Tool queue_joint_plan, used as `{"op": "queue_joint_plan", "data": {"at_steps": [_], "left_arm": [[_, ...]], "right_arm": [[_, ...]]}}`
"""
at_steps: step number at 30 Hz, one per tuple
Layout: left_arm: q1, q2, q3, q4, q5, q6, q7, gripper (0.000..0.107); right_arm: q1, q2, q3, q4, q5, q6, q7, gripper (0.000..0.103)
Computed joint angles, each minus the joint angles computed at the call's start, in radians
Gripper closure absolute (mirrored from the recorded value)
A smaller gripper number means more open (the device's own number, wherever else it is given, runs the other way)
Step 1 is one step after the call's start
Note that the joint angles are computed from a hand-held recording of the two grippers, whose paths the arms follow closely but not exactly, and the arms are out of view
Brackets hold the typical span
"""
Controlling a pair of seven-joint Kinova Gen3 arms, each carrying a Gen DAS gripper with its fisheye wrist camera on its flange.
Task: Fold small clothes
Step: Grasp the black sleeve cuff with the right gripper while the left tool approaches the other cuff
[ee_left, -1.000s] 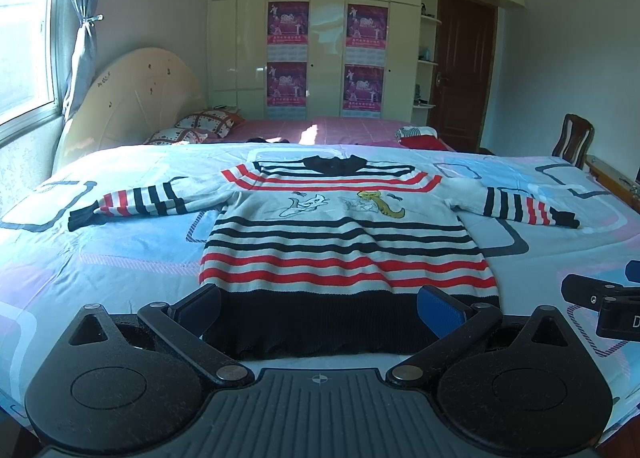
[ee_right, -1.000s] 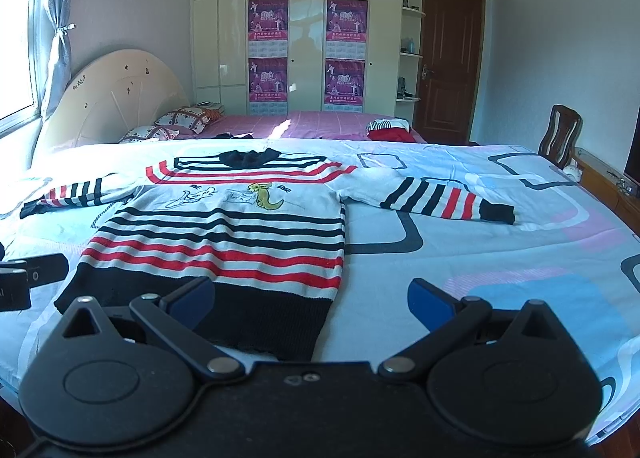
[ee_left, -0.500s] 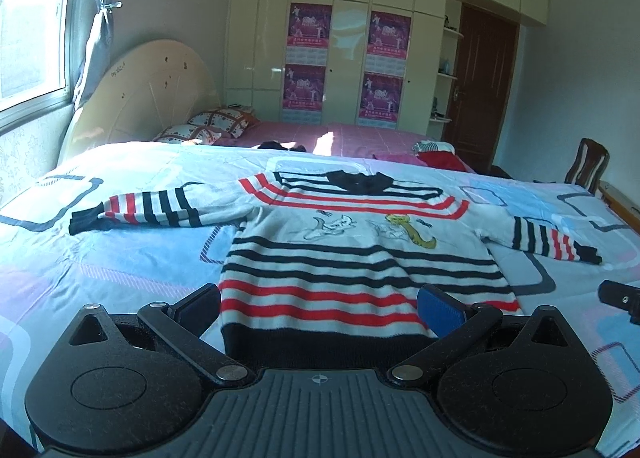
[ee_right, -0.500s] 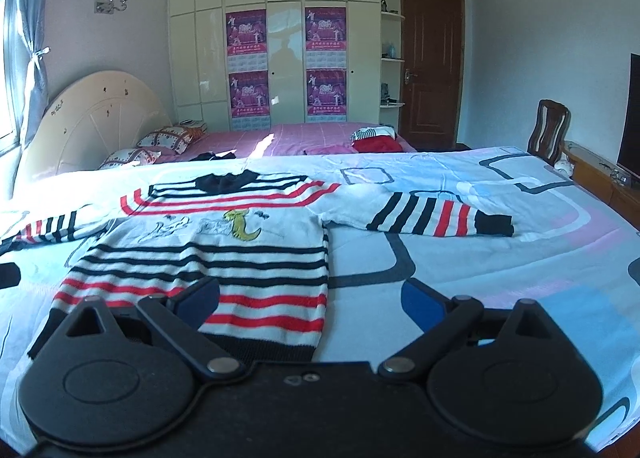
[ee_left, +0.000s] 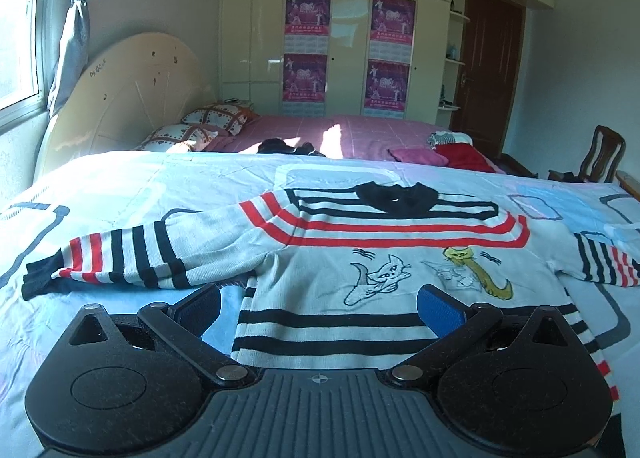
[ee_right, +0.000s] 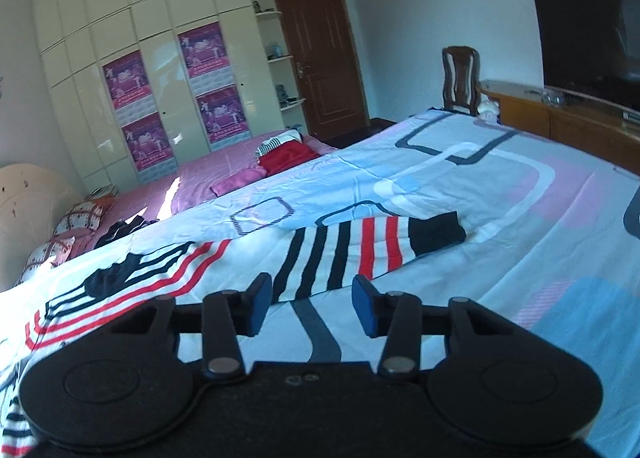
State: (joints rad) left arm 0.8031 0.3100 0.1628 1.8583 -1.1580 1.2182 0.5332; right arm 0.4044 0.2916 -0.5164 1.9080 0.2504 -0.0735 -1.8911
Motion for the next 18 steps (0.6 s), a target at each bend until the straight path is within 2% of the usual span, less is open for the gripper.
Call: {"op": "queue_joint_plan", "data": {"at_steps": [3, 7, 11, 13, 18], "left_arm": [[-0.039, 0.034, -0.022, -0.019, 0.011, -0.035, -0.006, 0.005], [-0.070, 0.105, -0.055, -0.088, 0.068, -0.048, -0.047, 0.005], [-0.064, 0.174, -0.100, -0.186, 0.148, -0.011, -0.073, 0.005], [-0.067, 0.203, -0.118, -0.228, 0.176, -0.014, -0.089, 0.005], [-0.047, 0.276, -0.161, -0.342, 0.223, 0.009, -0.159, 0.005]], "right_arm": [[-0.025, 0.093, 0.050, -0.102, -0.040, 0.041, -0.003, 0.061], [0.002, 0.242, 0.035, -0.255, -0.101, 0.103, 0.030, 0.061], [0.011, 0.387, 0.032, -0.421, -0.168, 0.180, 0.061, 0.064], [0.002, 0.443, 0.045, -0.492, -0.193, 0.210, 0.082, 0.064], [0.026, 0.542, 0.008, -0.610, -0.269, 0.279, 0.144, 0.065]]}}
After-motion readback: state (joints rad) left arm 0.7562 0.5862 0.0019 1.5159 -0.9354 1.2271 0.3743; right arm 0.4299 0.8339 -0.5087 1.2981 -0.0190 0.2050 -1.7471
